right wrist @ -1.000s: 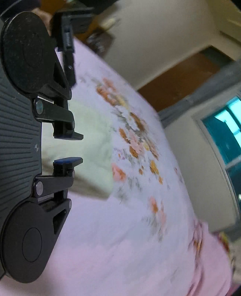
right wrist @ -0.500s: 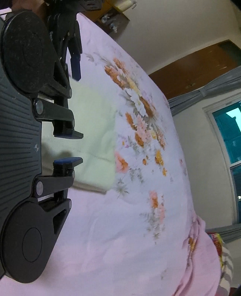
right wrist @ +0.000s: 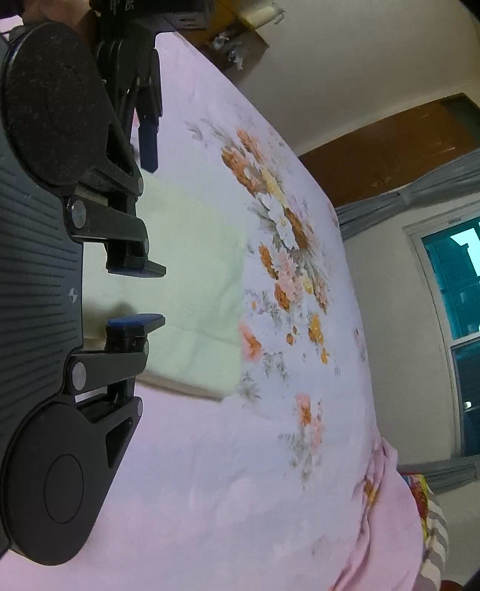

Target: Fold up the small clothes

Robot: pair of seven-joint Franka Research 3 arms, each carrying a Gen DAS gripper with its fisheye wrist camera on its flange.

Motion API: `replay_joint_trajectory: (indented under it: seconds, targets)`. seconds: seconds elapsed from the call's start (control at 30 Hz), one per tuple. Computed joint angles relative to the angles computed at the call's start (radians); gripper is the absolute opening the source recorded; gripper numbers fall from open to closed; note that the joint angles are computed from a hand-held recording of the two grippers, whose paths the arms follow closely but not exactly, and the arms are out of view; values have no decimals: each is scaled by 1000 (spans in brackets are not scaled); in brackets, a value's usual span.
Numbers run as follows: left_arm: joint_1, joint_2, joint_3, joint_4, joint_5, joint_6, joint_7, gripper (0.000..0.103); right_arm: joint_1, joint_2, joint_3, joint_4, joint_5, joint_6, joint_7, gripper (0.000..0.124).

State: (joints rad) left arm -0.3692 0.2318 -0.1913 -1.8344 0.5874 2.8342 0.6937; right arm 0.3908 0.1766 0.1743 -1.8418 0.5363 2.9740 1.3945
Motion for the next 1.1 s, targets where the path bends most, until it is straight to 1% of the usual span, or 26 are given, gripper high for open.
replay_joint_trajectory:
  seconds: [0.03, 0.07, 0.1, 0.13, 0.17, 0.2, 0.23, 0.27, 0.3, 0.33, 0.37, 0.4, 0.43, 0.47, 0.5, 0.57, 0.6, 0.63, 0.7, 0.77, 0.8, 0.83, 0.9, 0.97, 1.03, 1.1]
  targets:
    - [-16, -10, 2, -8, 15, -64, -9, 80, 20, -25, -21, -40, -41, -7, 56, 24]
    - [-17, -15, -10, -25, 9, -96, 4, 81, 52, -34, -59, -53, -102, -63, 124, 48]
    - [-35, -30, 6, -52, 63, -80, -53, 81, 50, -18, -62, -39, -211, -175, 212, 70]
    - [-39, -55, 0, -73, 76, -93, -77, 78, 64, -12, -71, -44, -274, -231, 247, 70]
    - [-32, -84, -20, -92, 45, -109, -52, 71, 84, -40, -84, -69, -346, -232, 285, 71]
    - [-33, -126, -31, -123, 48, -107, -58, 69, 97, -85, -88, -112, -369, -199, 302, 71]
    - [-37, -182, -38, -167, 92, -88, -99, 72, 79, -141, -57, -165, -321, -146, 282, 71]
    - [-38, -238, -52, -208, 133, -80, -136, 78, 77, -203, -40, -222, -241, -93, 248, 71]
    - [-36, -278, -71, -230, 158, -94, -159, 79, 82, -265, -30, -276, -195, -43, 237, 71]
    - [-36, -332, -97, -255, 193, -128, -196, 83, 85, -326, -19, -322, -184, -11, 245, 71]
    - [-31, -371, -120, -273, 211, -145, -220, 87, 81, -383, -2, -360, -197, 4, 266, 71]
    - [-27, -418, -142, -299, 224, -158, -248, 88, 80, -432, 10, -389, -205, 10, 276, 72]
    - [-23, -465, -169, -319, 234, -182, -286, 90, 84, -491, 21, -431, -206, 24, 284, 76]
    - [-20, -504, -191, -336, 235, -202, -310, 93, 65, -554, 53, -470, -226, 31, 319, 87]
    - [-19, -545, -214, -352, 233, -228, -328, 95, 38, -617, 91, -505, -252, 30, 358, 92]
    - [-14, -626, -262, -386, 241, -271, -382, 103, 6, -726, 147, -564, -285, 38, 415, 94]
    - [-15, -660, -285, -396, 233, -301, -404, 103, -26, -772, 190, -575, -304, 19, 459, 97]
    - [-21, -699, -301, -413, 222, -316, -423, 103, -45, -821, 217, -589, -320, -6, 493, 103]
    - [-34, -733, -316, -416, 182, -352, -421, 103, -73, -894, 261, -604, -355, -37, 548, 103]
    - [-48, -768, -334, -416, 148, -395, -415, 103, -127, -971, 318, -591, -396, -139, 629, 103]
    - [-51, -783, -343, -416, 141, -409, -416, 103, -139, -1004, 335, -594, -416, -168, 660, 103]
    - [-52, -796, -354, -414, 134, -423, -418, 103, -136, -1022, 340, -604, -432, -165, 674, 103]
    - [-52, -824, -373, -419, 126, -436, -439, 103, -143, -1076, 362, -614, -461, -193, 720, 103]
    - [-51, -847, -390, -419, 118, -447, -462, 103, -132, -1121, 371, -632, -480, -211, 750, 103]
    - [-42, -867, -419, -412, 124, -471, -486, 103, -114, -1164, 369, -654, -485, -232, 779, 103]
    - [-49, -884, -433, -408, 122, -481, -494, 103, -95, -1200, 362, -676, -489, -246, 796, 103]
